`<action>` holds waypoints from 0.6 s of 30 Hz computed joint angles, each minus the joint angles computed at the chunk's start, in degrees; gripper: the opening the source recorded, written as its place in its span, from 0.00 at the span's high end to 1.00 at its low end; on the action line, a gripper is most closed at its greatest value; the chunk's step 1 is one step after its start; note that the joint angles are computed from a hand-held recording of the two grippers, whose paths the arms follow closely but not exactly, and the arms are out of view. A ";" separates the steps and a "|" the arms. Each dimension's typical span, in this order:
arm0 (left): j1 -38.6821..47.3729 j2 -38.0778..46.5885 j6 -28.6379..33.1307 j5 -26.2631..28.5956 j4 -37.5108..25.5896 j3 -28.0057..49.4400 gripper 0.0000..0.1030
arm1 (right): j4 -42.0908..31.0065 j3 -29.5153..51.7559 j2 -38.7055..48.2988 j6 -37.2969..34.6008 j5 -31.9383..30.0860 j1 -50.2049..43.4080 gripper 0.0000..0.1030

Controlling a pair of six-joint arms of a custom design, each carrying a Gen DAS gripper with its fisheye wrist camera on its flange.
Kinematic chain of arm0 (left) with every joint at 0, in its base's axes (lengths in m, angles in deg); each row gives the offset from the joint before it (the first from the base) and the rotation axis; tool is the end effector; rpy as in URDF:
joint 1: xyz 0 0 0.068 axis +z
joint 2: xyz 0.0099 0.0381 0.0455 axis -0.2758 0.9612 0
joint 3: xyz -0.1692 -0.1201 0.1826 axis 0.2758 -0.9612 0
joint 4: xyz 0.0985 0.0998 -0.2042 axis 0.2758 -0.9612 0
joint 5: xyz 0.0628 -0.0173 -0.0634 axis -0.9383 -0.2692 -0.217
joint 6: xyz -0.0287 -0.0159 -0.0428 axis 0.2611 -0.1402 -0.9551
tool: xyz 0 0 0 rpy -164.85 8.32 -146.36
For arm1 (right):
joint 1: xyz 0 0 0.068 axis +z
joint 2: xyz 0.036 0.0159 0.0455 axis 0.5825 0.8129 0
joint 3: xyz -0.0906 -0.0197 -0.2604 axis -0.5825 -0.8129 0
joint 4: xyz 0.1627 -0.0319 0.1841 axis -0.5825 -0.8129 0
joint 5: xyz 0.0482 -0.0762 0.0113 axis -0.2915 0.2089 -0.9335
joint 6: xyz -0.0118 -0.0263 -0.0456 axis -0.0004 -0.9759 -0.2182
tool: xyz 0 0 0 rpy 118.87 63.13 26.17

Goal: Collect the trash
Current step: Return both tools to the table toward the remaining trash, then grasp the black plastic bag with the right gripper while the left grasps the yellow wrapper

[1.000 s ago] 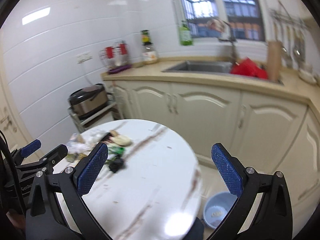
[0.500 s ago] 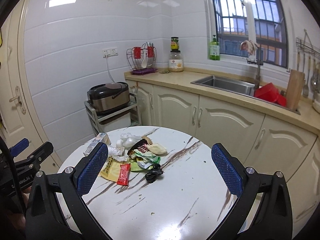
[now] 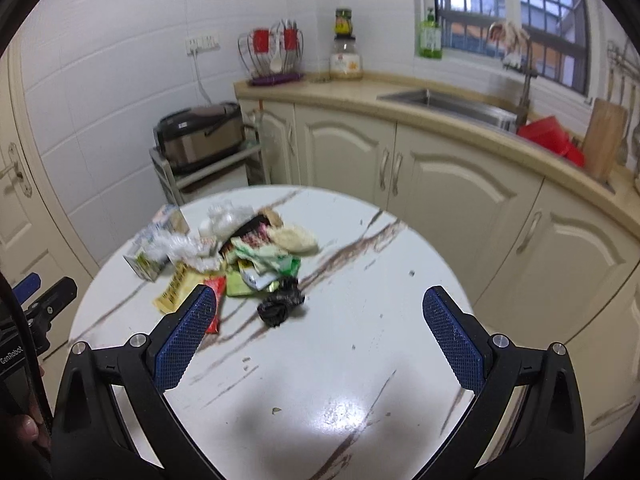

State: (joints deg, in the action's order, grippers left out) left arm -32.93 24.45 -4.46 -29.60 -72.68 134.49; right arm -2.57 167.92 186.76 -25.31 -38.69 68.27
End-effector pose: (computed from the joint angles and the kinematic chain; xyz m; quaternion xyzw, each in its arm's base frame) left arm 0.1465 -0.0334 0.4760 -0.1067 0.8919 -0.0087 0.4393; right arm 0.3369 0.2059 0.4171 -0.0869 0.9055 0.0631 0.4105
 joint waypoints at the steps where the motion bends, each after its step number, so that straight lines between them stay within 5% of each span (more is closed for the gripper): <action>1: 1.04 0.86 0.83 1.13 0.79 -0.68 0.01 | -0.12 -0.10 1.08 0.09 -1.22 -0.45 0.00; 11: 9.80 14.89 7.86 10.98 4.32 3.58 0.01 | -5.28 12.37 16.47 -0.66 -7.25 -2.01 0.02; 18: 13.45 29.73 11.04 14.93 3.12 15.07 0.09 | -12.17 27.61 27.74 -1.30 -9.89 -2.77 0.19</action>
State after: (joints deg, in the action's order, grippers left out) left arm -19.48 54.19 6.57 -14.67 -69.56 149.56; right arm -14.74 195.53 214.51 -26.61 -48.58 65.50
